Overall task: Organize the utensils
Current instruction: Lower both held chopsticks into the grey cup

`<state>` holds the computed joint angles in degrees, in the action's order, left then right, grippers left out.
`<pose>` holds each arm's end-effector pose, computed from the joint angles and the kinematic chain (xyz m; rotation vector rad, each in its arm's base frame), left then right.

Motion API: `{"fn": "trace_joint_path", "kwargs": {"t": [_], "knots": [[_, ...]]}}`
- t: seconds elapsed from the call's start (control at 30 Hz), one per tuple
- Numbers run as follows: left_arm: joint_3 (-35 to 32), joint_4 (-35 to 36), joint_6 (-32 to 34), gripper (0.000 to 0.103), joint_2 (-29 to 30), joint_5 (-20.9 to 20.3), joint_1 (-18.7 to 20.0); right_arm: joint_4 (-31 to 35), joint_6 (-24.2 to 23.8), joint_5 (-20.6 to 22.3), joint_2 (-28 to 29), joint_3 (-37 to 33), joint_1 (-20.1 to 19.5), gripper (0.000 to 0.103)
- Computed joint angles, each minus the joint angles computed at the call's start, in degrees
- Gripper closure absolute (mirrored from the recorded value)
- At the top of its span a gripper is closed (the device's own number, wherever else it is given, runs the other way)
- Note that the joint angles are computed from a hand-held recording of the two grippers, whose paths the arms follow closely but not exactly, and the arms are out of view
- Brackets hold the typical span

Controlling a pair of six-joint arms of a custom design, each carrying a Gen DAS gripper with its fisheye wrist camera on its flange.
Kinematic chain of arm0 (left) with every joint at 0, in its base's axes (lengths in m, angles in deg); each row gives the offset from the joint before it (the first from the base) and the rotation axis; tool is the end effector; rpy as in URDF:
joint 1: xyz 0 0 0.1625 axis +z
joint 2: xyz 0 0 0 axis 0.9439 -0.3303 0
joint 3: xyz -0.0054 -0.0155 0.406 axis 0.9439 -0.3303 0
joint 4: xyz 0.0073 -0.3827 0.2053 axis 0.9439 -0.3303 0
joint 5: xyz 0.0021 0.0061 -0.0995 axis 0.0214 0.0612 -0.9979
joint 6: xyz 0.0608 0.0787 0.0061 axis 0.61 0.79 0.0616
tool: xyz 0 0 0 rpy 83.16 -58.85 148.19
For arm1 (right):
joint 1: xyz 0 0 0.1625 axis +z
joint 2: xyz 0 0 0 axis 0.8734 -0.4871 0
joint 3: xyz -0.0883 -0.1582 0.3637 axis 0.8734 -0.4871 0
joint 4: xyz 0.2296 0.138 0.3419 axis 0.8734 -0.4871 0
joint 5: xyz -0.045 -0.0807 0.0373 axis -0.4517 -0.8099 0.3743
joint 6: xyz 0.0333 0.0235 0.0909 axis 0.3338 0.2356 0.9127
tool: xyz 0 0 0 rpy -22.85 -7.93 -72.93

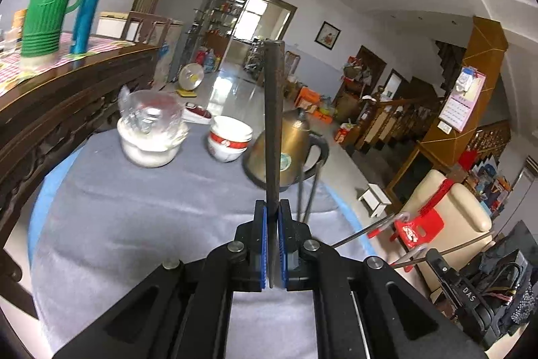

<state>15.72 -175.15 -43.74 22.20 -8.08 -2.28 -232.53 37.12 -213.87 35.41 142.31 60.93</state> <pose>-0.1233 -0.7229 0.4712 0.7629 2.6979 -1.1321 0.4213 -0.5585 0.1022 0.0477 -2.1797 1.7900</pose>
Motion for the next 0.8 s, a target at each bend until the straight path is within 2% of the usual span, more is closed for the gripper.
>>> {"fn": "trace_joint_path", "kwargs": {"t": [0.33, 0.8], "knots": [[-4.5, -0.69, 0.26, 0.097, 5.22, -1.48, -1.65, 3.24, -1.1, 1.69, 0.22, -3.55, -2.12, 0.097], [-7.41, 1.5, 0.58, 0.097, 10.48, 1.5, -2.1, 9.11, 1.24, 1.4, 2.23, -7.1, -4.52, 0.097]]}}
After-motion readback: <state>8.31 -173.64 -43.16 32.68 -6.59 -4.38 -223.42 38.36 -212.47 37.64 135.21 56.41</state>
